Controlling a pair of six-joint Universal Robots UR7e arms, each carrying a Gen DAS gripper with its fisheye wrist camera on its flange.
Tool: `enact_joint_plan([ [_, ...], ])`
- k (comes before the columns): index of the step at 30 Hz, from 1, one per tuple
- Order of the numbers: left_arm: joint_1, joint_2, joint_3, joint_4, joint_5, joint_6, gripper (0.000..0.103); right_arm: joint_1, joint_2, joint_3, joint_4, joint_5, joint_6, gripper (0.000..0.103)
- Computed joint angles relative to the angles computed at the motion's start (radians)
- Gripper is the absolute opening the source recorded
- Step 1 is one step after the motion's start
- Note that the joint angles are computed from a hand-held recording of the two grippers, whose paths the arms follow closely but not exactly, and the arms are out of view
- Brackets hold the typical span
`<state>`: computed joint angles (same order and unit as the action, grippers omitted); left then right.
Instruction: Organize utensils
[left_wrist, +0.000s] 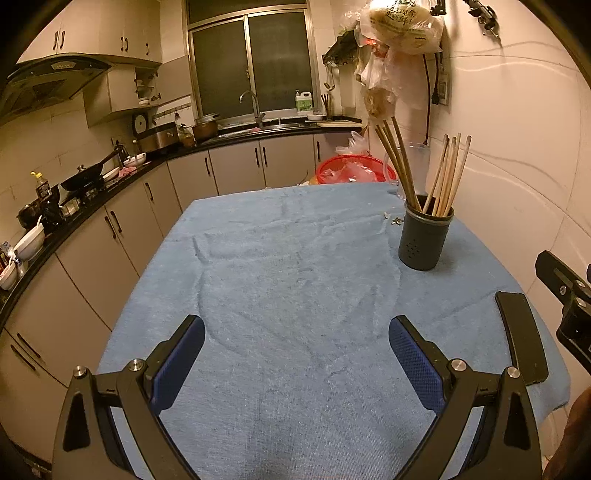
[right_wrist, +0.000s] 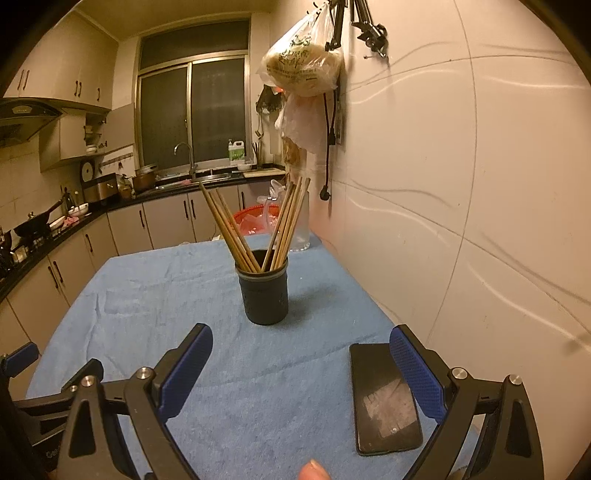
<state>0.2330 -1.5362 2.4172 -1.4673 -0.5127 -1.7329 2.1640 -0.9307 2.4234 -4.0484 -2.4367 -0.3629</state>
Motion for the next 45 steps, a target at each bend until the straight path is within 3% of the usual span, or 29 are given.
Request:
enact_joint_plan([
  [28,0.098,0.024,0.011,-0.147,-0.007,0.143,0.100,-0.062,0.033,-0.025,0.090,0.033,0.043,0.098],
  [45,0.103,0.031,0.013,-0.155,-0.006,0.149,0.100,-0.070,0.032,-0.023,0.113,0.039,0.054,0.098],
])
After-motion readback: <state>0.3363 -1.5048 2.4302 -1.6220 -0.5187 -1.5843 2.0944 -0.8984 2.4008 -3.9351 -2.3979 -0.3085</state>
